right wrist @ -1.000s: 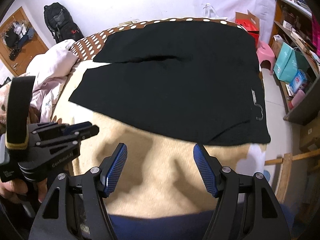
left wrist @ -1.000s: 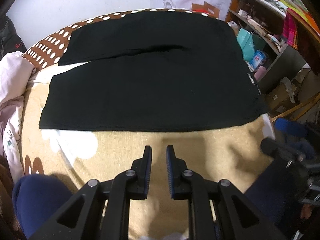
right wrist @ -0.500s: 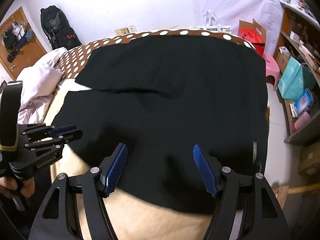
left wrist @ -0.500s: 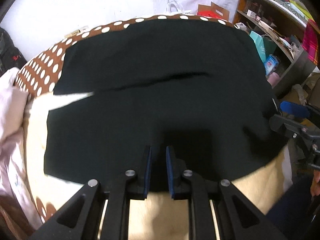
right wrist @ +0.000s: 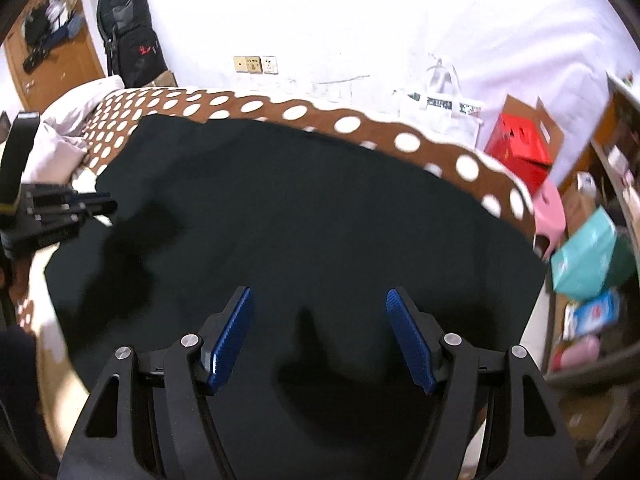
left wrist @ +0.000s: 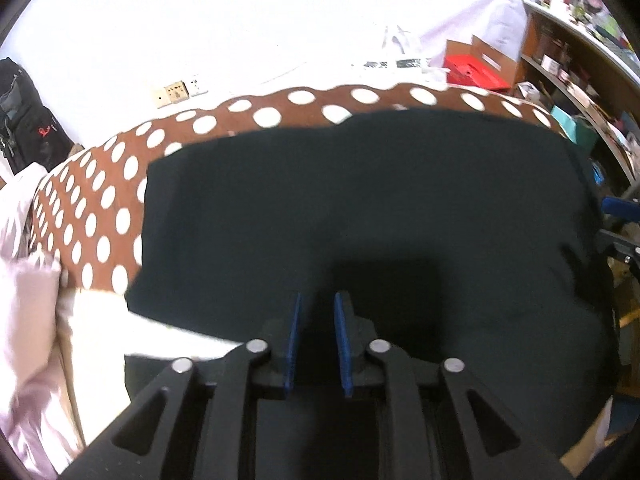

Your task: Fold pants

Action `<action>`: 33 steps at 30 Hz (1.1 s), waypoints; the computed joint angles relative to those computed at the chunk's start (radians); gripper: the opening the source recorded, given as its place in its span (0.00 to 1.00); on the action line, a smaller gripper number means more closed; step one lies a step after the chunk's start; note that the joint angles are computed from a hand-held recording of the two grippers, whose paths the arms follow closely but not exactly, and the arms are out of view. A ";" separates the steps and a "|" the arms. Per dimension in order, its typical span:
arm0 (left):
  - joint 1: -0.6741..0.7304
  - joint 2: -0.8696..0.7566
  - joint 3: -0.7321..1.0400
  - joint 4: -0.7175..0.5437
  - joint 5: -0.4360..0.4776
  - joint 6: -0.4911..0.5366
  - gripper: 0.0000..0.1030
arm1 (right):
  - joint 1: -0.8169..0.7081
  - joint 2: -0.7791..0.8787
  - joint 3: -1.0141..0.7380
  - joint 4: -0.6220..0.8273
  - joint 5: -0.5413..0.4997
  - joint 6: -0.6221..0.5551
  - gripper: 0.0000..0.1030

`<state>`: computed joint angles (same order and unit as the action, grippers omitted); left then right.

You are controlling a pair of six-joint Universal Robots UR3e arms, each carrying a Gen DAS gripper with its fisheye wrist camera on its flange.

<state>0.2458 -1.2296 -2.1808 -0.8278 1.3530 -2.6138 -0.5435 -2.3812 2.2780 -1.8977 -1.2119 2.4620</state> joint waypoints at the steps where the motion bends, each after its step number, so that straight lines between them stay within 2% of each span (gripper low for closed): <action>1: 0.000 -0.047 0.028 0.013 -0.004 0.001 0.26 | 0.008 0.057 -0.007 -0.056 -0.011 -0.006 0.67; 8: 0.003 -0.366 0.262 0.119 -0.002 0.010 0.30 | 0.009 0.383 -0.104 -0.277 -0.049 -0.087 0.67; 12: 0.002 -0.497 0.399 0.119 -0.032 0.047 0.44 | -0.009 0.530 -0.182 -0.307 -0.038 -0.129 0.67; 13: -0.003 -0.525 0.424 0.128 -0.030 0.058 0.44 | -0.014 0.565 -0.203 -0.301 -0.032 -0.144 0.67; 18: -0.043 -0.597 0.463 0.234 0.014 0.138 0.51 | -0.004 0.669 -0.275 -0.312 -0.020 -0.188 0.67; 22: -0.072 -0.651 0.494 0.251 0.055 0.200 0.54 | 0.031 0.757 -0.328 -0.322 -0.041 -0.188 0.67; 24: -0.078 -0.668 0.492 0.274 0.051 0.209 0.56 | 0.042 0.785 -0.342 -0.329 -0.053 -0.192 0.67; 26: -0.060 -0.663 0.504 0.239 0.020 0.207 0.56 | 0.044 0.785 -0.349 -0.318 -0.056 -0.196 0.67; 28: -0.035 -0.646 0.493 0.204 -0.011 0.244 0.56 | 0.037 0.772 -0.358 -0.282 -0.050 -0.206 0.51; 30: -0.025 -0.631 0.454 0.230 -0.012 0.283 0.55 | 0.034 0.753 -0.354 -0.275 -0.058 -0.227 0.39; 31: -0.030 -0.630 0.444 0.245 -0.007 0.283 0.53 | 0.030 0.745 -0.356 -0.265 -0.055 -0.235 0.29; 32: -0.036 -0.628 0.441 0.247 -0.002 0.283 0.50 | 0.029 0.735 -0.352 -0.259 -0.056 -0.237 0.25; 33: -0.043 -0.626 0.441 0.242 0.003 0.285 0.40 | 0.029 0.725 -0.349 -0.255 -0.057 -0.237 0.19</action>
<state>0.2024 -1.8560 -1.7394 -0.5858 1.3558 -2.3293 -0.5143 -1.6562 1.9288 -2.1530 -1.2687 2.2246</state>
